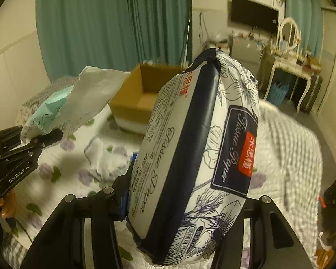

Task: Organize soft objects
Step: 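Lift both packs and carry them over the cardboard box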

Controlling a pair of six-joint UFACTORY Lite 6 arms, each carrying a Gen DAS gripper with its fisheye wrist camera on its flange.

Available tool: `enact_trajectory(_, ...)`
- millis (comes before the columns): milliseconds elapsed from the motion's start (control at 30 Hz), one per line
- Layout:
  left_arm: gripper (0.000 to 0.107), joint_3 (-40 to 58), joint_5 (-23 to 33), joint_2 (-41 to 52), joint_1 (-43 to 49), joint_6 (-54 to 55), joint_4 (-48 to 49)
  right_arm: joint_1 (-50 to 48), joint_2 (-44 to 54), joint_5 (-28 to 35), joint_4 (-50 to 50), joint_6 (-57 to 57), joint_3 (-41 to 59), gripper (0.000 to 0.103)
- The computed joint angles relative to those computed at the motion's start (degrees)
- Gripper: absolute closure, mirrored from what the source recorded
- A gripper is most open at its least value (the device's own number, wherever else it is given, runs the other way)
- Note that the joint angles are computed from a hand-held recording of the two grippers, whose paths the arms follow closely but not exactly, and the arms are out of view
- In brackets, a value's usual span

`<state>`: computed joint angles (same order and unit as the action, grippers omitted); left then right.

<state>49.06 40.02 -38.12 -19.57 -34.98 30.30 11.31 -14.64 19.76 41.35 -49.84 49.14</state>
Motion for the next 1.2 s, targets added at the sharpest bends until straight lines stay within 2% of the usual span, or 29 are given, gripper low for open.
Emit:
enact_trajectory(300,0.091,12.07,0.29,4.23,2.31,0.78,-2.21,-0.17,-6.99,3.64,-3.01,6.16,6.76,0.052)
enact_trajectory(467,0.091,19.15,-2.29,10.04,5.35,4.77,-5.43,3.47,-1.69,2.5,-7.72,12.76,16.05,0.052)
enact_trajectory(700,0.091,28.72,-7.7,22.27,10.52,11.81,-9.51,7.23,12.62,0.2,-16.67,20.39,32.43,0.052)
enact_trajectory(967,0.091,41.24,-11.62,40.35,15.33,22.3,-20.3,6.1,34.23,1.73,-17.05,18.34,52.88,0.052)
enact_trajectory(1200,0.091,53.33,-9.85,56.71,16.64,27.8,-26.99,5.61,58.66,10.11,-23.2,23.09,80.56,0.052)
